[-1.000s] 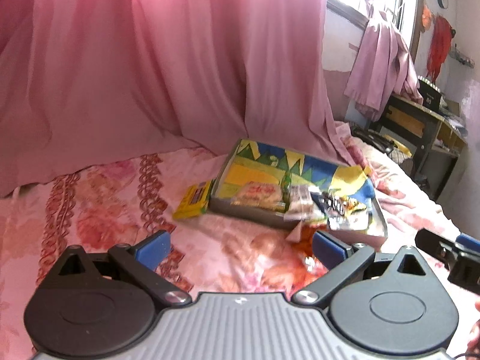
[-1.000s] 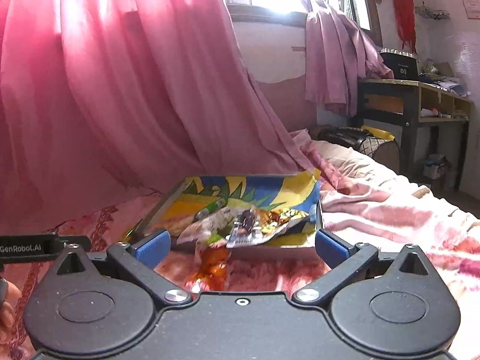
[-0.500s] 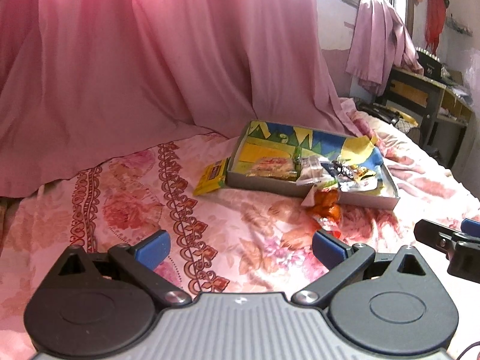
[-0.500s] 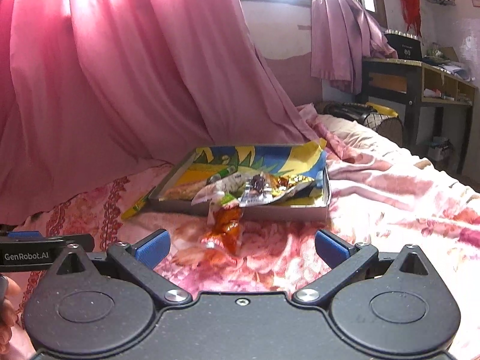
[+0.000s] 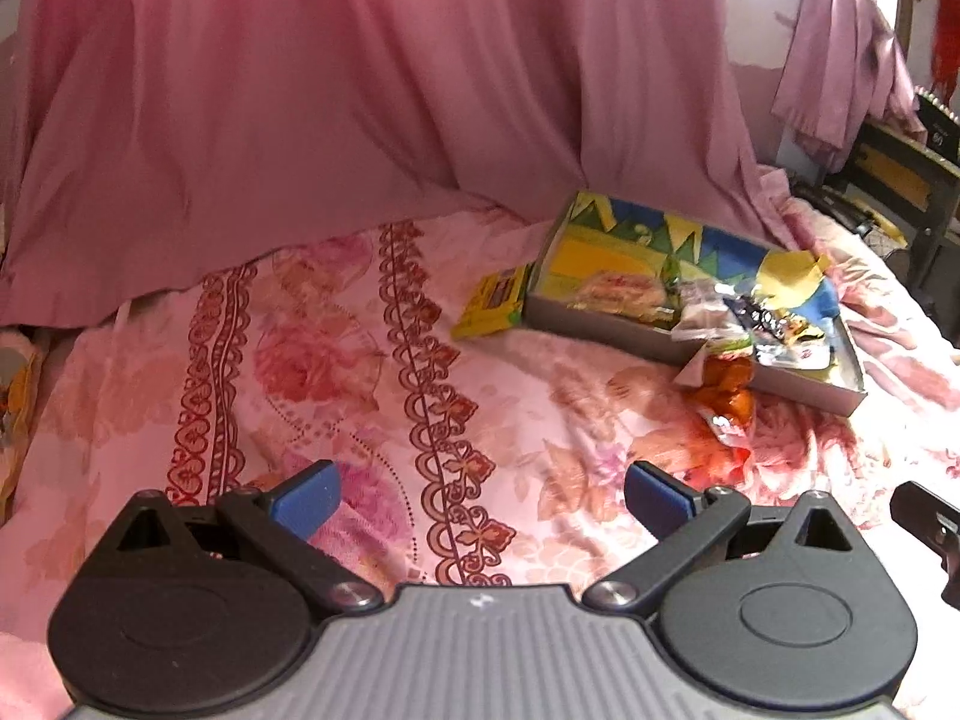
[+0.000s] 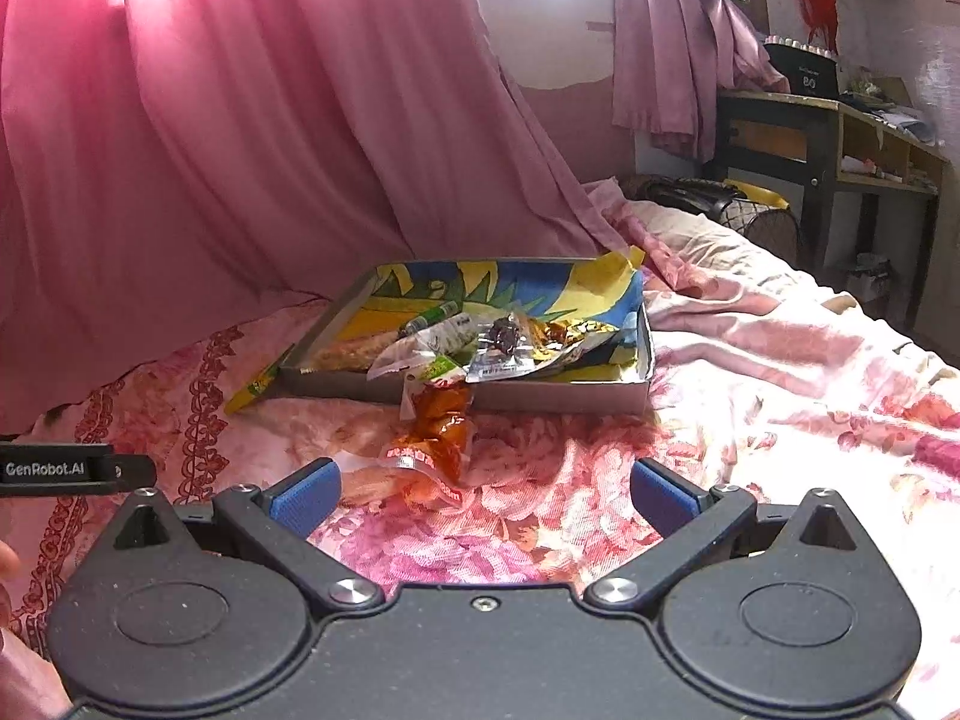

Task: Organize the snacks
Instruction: 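Withdraw both grippers from the tray back over the loose snacks, then move the left gripper to the yellow biscuit pack while the right approaches the orange snack bag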

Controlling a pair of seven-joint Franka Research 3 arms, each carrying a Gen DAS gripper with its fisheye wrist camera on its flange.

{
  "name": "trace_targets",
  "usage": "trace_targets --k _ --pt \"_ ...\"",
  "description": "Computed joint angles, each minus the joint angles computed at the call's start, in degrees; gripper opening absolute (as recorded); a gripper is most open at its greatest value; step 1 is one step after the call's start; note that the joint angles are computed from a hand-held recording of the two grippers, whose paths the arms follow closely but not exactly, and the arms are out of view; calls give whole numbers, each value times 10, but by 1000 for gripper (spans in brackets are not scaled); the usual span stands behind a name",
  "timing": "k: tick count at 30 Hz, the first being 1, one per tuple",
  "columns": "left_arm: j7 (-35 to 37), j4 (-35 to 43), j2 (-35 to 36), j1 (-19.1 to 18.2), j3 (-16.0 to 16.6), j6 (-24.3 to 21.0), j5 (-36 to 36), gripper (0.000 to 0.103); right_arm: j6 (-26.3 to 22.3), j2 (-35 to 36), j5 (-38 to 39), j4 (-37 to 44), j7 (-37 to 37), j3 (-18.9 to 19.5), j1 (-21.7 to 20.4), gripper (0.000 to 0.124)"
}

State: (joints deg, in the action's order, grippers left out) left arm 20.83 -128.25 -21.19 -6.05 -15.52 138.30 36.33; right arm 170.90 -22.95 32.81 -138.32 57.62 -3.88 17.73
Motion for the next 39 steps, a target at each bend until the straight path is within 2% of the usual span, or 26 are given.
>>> trace_targets --k 8,13,20,24,29,34,37,39 --pt "54 26 23 1 17 -15 -22 103 -29 24 -24 28 21 12 -20 102" --pt "67 54 51 16 16 -37 15 103 -41 55 -27 65 17 11 -24 102" --pt "83 70 87 30 44 24 17 103 -94 102 33 120 -44 2 -12 102" --pt "117 84 113 32 50 59 18 103 -106 133 64 143 -83 14 -14 102" --pt "166 107 152 29 60 83 -16 103 -108 186 92 182 -95 34 -23 102" --pt "175 129 191 36 69 110 11 103 -99 252 71 230 -33 55 -37 102" --pt "198 141 214 39 78 127 -1 103 -112 290 34 263 31 59 -45 101" --pt "185 144 226 42 84 142 5 103 -119 306 31 280 48 65 -52 101"
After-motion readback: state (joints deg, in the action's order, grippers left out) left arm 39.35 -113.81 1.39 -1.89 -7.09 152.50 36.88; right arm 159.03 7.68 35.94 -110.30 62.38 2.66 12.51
